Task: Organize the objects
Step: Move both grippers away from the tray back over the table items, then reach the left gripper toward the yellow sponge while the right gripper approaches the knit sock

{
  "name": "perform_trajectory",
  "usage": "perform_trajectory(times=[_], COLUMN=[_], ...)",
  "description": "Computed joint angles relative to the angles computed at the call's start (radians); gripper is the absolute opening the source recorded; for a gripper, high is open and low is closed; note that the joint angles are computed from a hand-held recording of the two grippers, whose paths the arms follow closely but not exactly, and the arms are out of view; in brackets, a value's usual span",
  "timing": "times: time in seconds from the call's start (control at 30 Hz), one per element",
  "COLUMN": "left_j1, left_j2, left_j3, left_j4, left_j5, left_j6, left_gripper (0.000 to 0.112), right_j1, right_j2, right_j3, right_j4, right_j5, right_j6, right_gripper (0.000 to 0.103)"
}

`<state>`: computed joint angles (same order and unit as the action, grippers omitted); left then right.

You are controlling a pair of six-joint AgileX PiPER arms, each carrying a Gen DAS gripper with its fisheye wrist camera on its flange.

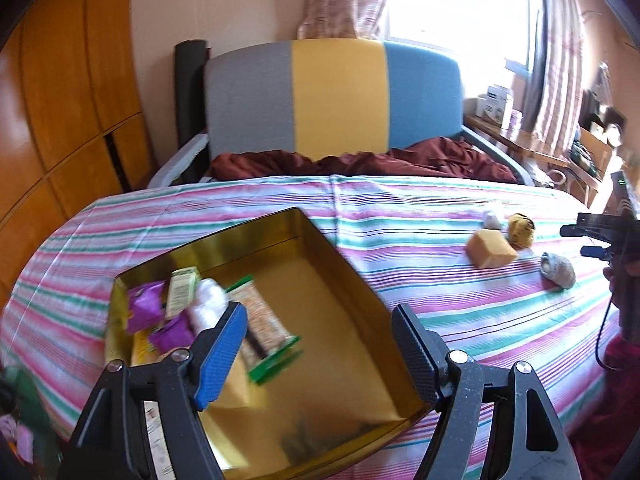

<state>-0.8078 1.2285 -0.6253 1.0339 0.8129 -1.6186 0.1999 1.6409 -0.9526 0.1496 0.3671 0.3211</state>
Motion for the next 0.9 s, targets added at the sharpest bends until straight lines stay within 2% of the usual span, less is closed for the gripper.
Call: perform_trajectory(times=[0.2, 0.27, 0.33, 0.57, 0.8, 0.9], left_j1=[0.012, 0.013, 0.011, 0.038, 0.036, 0.040], left_j2=[0.172, 0.240, 0.316, 0.548, 0.703, 0.749], left_j3=[-0.162, -0.226, -0.296, -0.542, -0.736, -0.799], left_j4=[-0.004, -0.016, -0.020, -0.158, -0.265, -0.305], left_j5=[-0.090, -0.119, -0.123, -0.163, -0.147, -0.140], left_j6=[0.073, 0.104, 0.138, 0.343, 0.499, 0.552], left_gripper=[0.075, 0.075, 0.075, 0.075, 0.075, 0.081], right_j1=[-0.040, -0.034, -0.033, -0.086, -0.131, -0.149], right_j2=[-0.010, -0.005, -0.005, 0.010, 0.008, 0.007], right_j3=[0.014, 0.006, 0.006, 0.007, 0.015, 0.021], right_j4=[0.112, 0.100, 0.088, 0.263, 0.385, 0.454], right_j5=[0.002, 0.010, 0.011, 0.029, 0.040, 0.047], right_j6=[-0.087, -0.081, -0.070, -0.213, -0.305, -0.365], right_gripper=[0.076, 0.076, 0.076, 0.076, 0.076, 0.076])
